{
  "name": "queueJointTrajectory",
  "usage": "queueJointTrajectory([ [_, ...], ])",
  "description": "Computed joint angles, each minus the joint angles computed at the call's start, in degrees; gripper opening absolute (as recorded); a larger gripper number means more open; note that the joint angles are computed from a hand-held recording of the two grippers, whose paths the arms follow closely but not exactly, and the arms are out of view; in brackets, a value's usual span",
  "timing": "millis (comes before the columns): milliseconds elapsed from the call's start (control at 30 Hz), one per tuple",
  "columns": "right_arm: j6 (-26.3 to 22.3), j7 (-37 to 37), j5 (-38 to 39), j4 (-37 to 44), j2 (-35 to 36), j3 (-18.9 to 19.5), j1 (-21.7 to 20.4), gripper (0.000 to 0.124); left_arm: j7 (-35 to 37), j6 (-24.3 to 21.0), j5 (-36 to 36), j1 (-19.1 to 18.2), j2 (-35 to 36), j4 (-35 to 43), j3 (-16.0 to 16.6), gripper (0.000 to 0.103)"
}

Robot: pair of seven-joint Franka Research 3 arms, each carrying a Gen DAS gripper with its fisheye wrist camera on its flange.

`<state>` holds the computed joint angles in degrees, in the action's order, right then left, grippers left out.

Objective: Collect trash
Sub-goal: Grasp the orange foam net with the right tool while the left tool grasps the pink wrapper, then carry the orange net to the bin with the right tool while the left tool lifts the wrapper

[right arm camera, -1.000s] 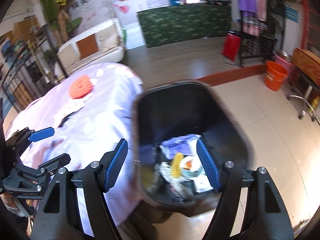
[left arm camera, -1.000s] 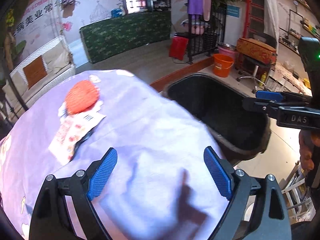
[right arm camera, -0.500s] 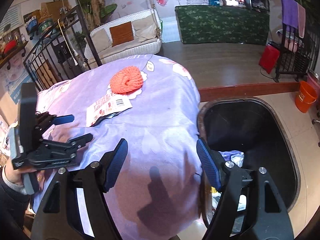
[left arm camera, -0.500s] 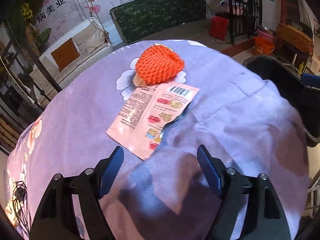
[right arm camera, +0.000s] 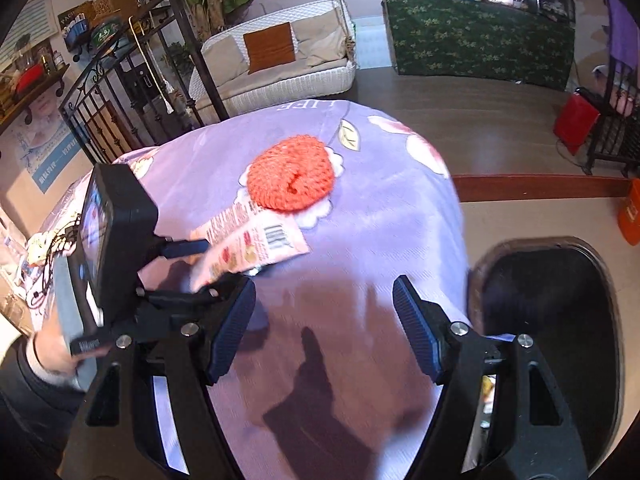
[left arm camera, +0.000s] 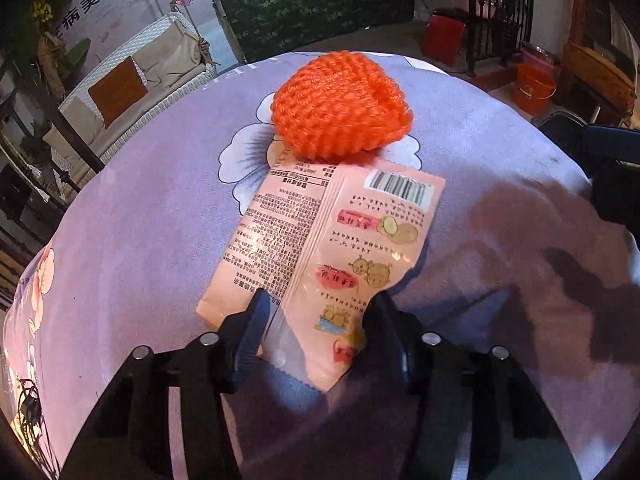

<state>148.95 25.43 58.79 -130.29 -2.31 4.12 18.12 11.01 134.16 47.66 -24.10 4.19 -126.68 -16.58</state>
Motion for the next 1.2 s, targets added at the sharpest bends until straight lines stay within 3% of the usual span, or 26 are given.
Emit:
queueJointTrajectory([
  [167,-2.78,5.37,-0.63,9.48,8.92,1.84,0.2,0.071,-4.23,1.97,1.85,0.33,-2.0,-2.27,0.08,0.034],
  [367,-6.29,14.53,-2.04,19.26,17.6,4.1,-1.01,0.069,-7.32,3.06,3.81,0.76,-3.94,-4.15,-0.73,0.028],
  [433,-6.22,15.56,-2.2,20.6,19.07,4.92,-1.29,0.053,-7.66,2.49,4.24,0.64,-3.99,-3.94,-1.04,0.027],
  [500,-5.48,16.12,-1.74,20.67,19.47,5.48,-1.7,0.028,-8.48,2.38,4.52,0.51,-4.29,-4.14,-1.24,0.026],
  [533,-5.43,16.19,-1.45,20.68,19.44,5.69,-1.98,0.025,-9.06,2.7,4.65,0.52,-4.57,-4.45,-1.27,0.026],
  [800,-4.27,3.43,10.49,12.5,11.28,5.92,-3.57,0.019,-15.77,2.64,7.39,0.18,-6.91,-5.75,-2.57,0.024],
  [1200,-3.75,-10.66,18.68,-1.65,-4.01,-1.69,-3.01,0.019,-26.64,-1.16,12.07,-3.02,-9.8,-4.46,-6.54,0.024],
])
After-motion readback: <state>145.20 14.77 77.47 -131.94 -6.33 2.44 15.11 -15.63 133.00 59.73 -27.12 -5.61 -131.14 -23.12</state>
